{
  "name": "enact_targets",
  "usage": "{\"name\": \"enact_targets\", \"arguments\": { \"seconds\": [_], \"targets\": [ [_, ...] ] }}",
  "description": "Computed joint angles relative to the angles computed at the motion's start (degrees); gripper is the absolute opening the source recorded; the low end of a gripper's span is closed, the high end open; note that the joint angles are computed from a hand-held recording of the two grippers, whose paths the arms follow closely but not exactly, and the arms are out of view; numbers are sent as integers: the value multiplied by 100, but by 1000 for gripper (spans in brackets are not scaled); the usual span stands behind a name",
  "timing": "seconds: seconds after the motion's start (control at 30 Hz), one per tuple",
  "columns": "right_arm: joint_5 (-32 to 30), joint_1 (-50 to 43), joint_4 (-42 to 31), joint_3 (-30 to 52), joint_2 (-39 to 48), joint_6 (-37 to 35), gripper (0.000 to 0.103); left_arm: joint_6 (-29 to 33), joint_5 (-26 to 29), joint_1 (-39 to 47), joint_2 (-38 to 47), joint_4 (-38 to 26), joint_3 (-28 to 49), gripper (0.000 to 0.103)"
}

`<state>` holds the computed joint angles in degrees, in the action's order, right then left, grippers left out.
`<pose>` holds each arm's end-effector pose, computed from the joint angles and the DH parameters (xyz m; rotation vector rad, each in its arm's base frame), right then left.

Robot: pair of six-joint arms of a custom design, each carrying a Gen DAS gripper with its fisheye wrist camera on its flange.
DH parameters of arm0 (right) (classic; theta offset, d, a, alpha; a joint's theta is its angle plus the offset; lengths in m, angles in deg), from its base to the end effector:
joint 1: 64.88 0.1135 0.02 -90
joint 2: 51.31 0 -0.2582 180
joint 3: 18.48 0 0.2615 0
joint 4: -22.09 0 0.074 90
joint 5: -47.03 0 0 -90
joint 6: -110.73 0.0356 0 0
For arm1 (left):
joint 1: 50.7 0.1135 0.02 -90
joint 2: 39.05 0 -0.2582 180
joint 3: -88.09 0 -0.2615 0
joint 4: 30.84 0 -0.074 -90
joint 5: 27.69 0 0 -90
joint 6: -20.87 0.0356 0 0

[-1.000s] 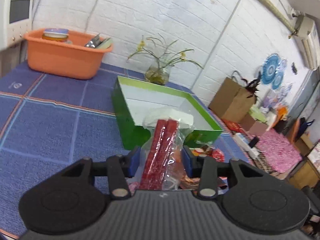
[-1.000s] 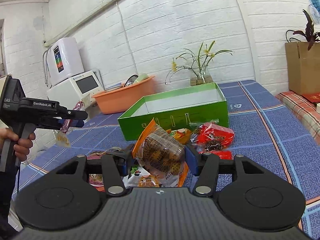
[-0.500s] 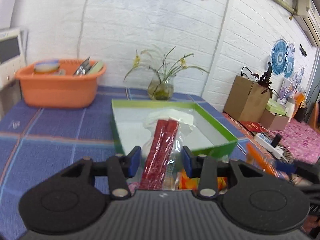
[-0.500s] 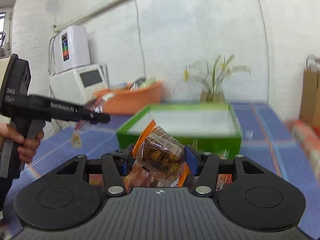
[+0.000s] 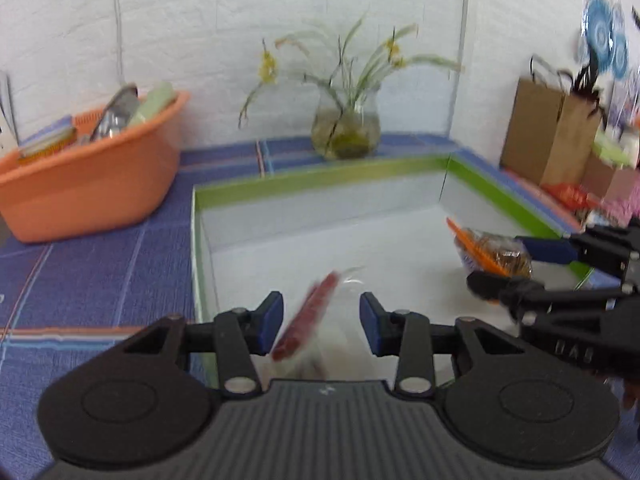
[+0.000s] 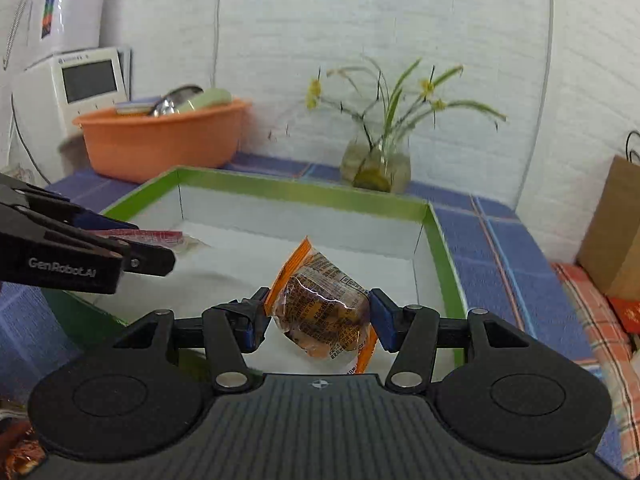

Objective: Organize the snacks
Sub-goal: 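Lower both held packs into the green box and open both tools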

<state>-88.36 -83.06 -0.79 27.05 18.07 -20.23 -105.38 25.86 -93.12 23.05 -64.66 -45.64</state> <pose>0.2322 -0.0496 0.1773 -0.7558 1.9888 0.3526 0.1746 -0.1309 0.1921 -0.1484 2.2262 0.0482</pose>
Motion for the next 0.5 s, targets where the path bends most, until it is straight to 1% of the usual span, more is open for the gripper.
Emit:
{"name": "enact_targets", "arguments": {
  "seconds": [0.03, 0.07, 0.13, 0.23, 0.27, 0.33, 0.37, 0.4, 0.43, 0.47, 0.5],
  "targets": [
    [-112, -97, -321, 146, 100, 164, 89, 71, -333, -150, -88, 10, -157, 41],
    [-133, -154, -785, 347, 196, 205, 89, 174, -391, -190, -250, -4, -277, 37],
    [-116, -190, -1340, 428, 42, 59, 89, 183, -130, -110, -689, -233, -402, 38],
    [-174, -261, -2269, 473, -272, -199, 89, 163, -100, -146, -1097, -640, -487, 38],
    [-205, -307, -2614, 543, -265, -295, 89, 141, -133, -199, -1240, -751, -540, 38],
    [-399, -439, -3301, 703, -129, -606, 90, 4, 3, -201, -1614, -910, -641, 38],
    [-487, -442, -3426, 746, -82, -663, 95, -81, 24, -246, -1857, -1000, -695, 45],
    [-512, -383, -3268, 693, -174, -502, 98, -174, -76, -351, -2047, -1100, -716, 53],
    [-539, -411, -3087, 580, -350, -384, 100, -353, -468, -633, -2181, -1253, -698, 74],
    [-610, -439, -2815, 468, -531, -190, 101, -342, -713, -842, -2329, -1275, -708, 84],
    [-804, -563, -2563, 395, -683, -25, 103, -524, -1085, -1165, -2366, -1526, -604, 90]
  ]
}}
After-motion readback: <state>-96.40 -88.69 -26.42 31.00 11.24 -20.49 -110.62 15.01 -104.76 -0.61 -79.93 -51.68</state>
